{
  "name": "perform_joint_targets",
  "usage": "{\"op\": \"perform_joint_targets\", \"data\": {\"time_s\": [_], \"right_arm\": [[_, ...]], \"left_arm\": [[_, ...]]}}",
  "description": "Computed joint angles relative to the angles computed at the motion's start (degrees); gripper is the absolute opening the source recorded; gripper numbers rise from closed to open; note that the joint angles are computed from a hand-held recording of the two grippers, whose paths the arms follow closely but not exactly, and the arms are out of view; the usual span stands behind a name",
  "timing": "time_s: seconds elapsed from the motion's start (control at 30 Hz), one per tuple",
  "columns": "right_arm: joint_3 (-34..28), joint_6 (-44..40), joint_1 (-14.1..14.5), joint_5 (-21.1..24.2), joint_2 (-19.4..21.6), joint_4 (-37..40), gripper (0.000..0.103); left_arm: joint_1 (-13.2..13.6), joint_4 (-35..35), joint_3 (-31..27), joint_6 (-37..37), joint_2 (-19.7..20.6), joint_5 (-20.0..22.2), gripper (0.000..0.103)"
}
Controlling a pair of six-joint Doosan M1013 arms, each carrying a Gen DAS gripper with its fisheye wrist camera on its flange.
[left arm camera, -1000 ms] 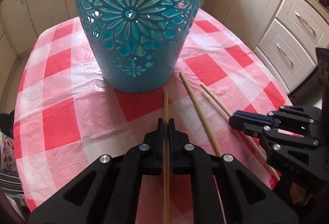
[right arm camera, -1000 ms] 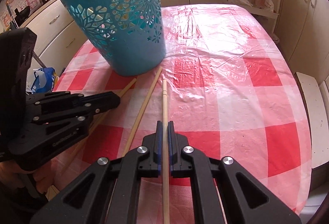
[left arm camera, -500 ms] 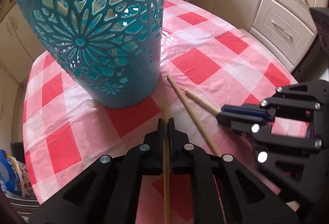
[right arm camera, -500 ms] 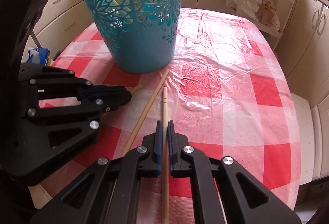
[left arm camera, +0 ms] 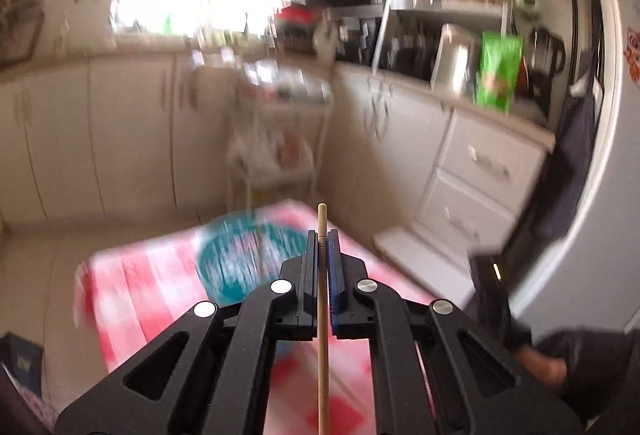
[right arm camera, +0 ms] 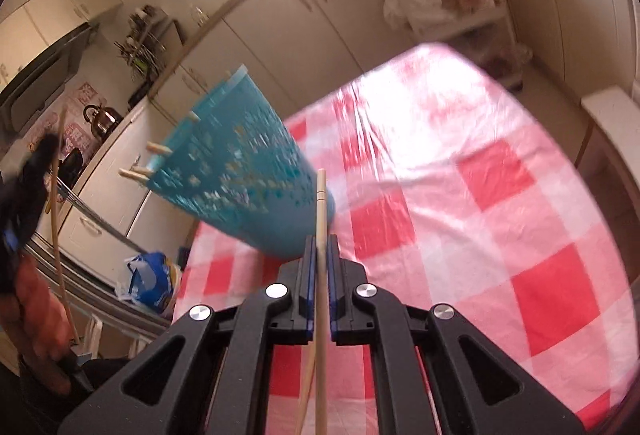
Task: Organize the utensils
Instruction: 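Lift both sticks over the teal basket and open both grippers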
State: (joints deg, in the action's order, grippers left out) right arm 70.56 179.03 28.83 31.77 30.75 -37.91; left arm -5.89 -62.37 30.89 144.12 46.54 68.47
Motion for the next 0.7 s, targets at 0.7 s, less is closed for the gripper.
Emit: {"op": "perform_joint_targets", "data": {"time_s": [0.7], "right_arm": [[-5.43, 19.73, 4.96, 13.17, 3.12, -41.90, 0.006]], "left_arm": [[-5.65, -12.35, 7.50, -0.19, -0.07, -43.61, 0.004]]}}
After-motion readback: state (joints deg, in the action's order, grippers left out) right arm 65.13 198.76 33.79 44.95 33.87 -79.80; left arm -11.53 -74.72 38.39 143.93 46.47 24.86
